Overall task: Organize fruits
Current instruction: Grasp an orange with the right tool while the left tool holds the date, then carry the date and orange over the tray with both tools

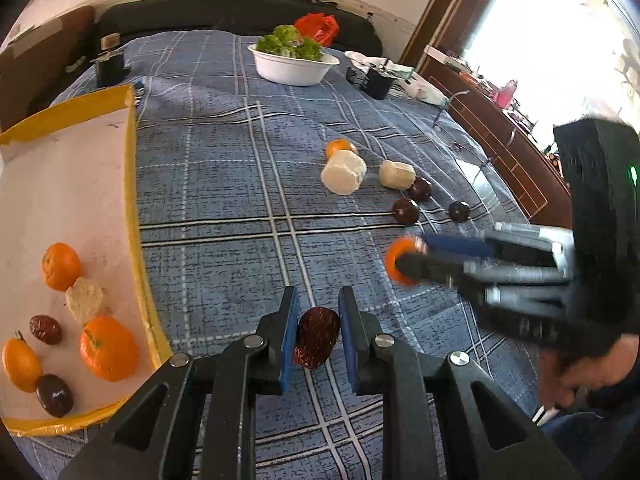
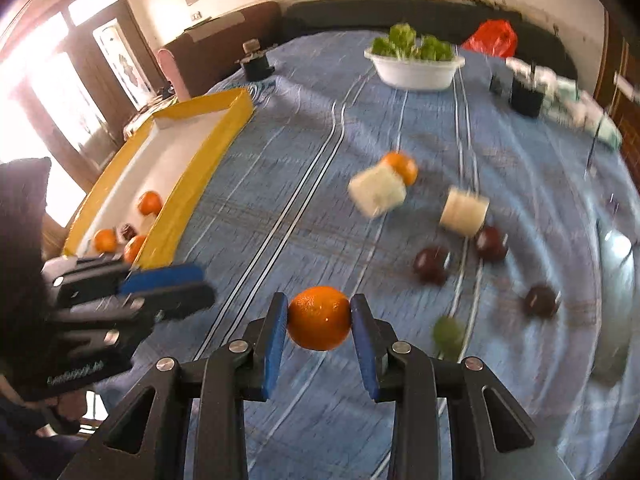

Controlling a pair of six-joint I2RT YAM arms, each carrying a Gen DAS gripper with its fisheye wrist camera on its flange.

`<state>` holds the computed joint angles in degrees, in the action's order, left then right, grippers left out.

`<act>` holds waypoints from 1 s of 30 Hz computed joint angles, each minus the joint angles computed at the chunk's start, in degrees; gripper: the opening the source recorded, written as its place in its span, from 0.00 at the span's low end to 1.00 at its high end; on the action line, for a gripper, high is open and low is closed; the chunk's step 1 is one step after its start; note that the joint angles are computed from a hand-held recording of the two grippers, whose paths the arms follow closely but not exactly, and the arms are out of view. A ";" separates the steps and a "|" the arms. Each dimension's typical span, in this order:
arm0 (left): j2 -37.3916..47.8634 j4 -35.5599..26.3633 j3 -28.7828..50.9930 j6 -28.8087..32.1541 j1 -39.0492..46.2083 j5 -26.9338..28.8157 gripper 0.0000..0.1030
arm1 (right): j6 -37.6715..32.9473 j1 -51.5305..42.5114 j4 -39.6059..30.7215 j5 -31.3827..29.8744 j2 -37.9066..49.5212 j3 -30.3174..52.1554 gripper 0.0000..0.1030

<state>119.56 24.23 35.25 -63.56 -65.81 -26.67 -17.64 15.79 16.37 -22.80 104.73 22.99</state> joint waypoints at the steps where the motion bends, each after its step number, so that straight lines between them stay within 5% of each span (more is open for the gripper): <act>1: 0.09 0.13 0.19 0.56 0.10 0.23 0.19 | 0.53 0.09 0.48 0.12 0.28 -0.64 0.34; 15: -3.83 3.07 -3.25 5.85 1.39 0.96 0.19 | 6.66 2.86 1.88 1.36 -5.67 -5.07 0.34; 30: -18.03 7.42 -21.70 0.07 2.80 -4.73 0.19 | 16.84 17.52 1.34 6.81 -9.15 -2.64 0.34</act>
<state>101.54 31.65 13.55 -63.49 -63.00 -31.40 -0.80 33.30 17.71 -15.99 95.59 20.35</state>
